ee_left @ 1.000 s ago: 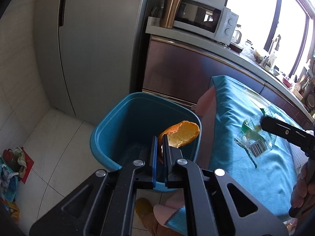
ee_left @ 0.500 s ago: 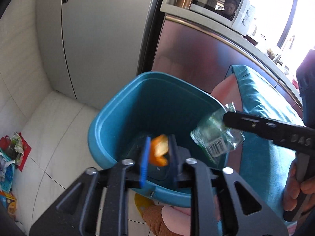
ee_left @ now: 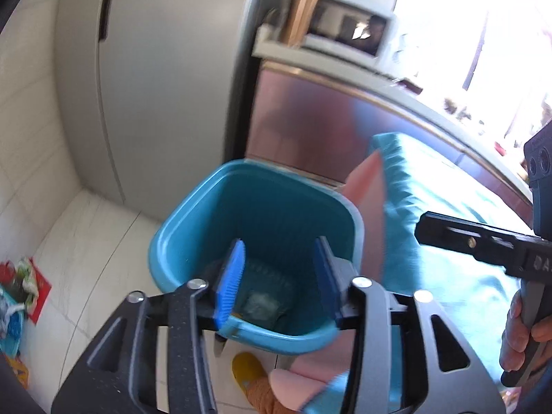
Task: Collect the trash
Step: 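Carry both items over the teal bin and open both tools to drop them, then grasp the white foam net with the left tool while the right tool grasps a paper cup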
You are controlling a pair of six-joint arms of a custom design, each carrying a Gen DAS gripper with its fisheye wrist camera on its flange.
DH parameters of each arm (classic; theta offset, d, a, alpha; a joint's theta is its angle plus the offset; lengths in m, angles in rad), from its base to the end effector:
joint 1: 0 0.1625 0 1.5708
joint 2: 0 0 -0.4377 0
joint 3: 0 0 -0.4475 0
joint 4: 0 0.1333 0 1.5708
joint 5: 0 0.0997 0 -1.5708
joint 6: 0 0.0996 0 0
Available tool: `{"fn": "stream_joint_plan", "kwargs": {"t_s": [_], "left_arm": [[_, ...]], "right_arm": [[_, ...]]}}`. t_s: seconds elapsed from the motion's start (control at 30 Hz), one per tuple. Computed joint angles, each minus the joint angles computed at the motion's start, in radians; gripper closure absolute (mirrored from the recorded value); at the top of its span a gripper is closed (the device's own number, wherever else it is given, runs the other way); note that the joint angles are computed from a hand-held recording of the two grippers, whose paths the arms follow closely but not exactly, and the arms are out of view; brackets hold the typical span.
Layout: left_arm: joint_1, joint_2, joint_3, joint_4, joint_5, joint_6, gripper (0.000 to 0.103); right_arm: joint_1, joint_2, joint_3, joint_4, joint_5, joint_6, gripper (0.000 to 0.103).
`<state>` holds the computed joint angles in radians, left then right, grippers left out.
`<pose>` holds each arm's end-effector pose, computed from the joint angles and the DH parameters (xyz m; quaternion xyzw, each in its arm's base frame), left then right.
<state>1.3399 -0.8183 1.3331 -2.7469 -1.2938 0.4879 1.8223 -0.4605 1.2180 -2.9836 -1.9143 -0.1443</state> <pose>-0.0328 -0.8410 0.2473 0.2875 0.8927 -0.3022 0.1707 0.3090 -0.8018 0.0359 0.1295 -0.9255 0.3253 0.1446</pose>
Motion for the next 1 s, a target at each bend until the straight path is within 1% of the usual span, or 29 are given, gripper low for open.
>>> {"fn": "stream_joint_plan", "kwargs": {"t_s": [0.07, 0.17, 0.3, 0.43, 0.57, 0.67, 0.77, 0.93, 1.0], "left_arm": [[-0.012, -0.031, 0.05, -0.028, -0.044, 0.025, 0.046], [-0.031, -0.072, 0.115, -0.034, -0.119, 0.061, 0.044], [-0.064, -0.107, 0.19, -0.019, -0.201, 0.108, 0.043], [-0.104, -0.124, 0.254, 0.018, -0.258, 0.161, 0.043], [-0.145, -0.133, 0.313, 0.062, -0.31, 0.194, 0.043], [-0.18, -0.136, 0.357, 0.078, -0.335, 0.225, 0.043], [-0.217, -0.125, 0.385, 0.083, -0.343, 0.244, 0.043], [-0.267, -0.094, 0.41, 0.092, -0.33, 0.259, 0.043], [-0.285, -0.08, 0.42, 0.079, -0.318, 0.26, 0.043]], "right_arm": [[0.013, -0.051, 0.096, -0.096, -0.004, -0.041, 0.055], [0.03, -0.126, 0.233, -0.233, -0.028, -0.09, 0.053], [0.049, -0.216, 0.4, -0.419, -0.095, -0.105, 0.051], [0.064, -0.289, 0.541, -0.581, -0.21, -0.083, 0.051], [0.073, -0.353, 0.664, -0.714, -0.321, -0.052, 0.051], [0.073, -0.385, 0.731, -0.806, -0.401, -0.043, 0.051], [0.072, -0.415, 0.789, -0.882, -0.463, -0.041, 0.051], [0.056, -0.459, 0.881, -0.972, -0.523, 0.007, 0.051], [0.04, -0.469, 0.909, -0.987, -0.523, 0.043, 0.051]]}}
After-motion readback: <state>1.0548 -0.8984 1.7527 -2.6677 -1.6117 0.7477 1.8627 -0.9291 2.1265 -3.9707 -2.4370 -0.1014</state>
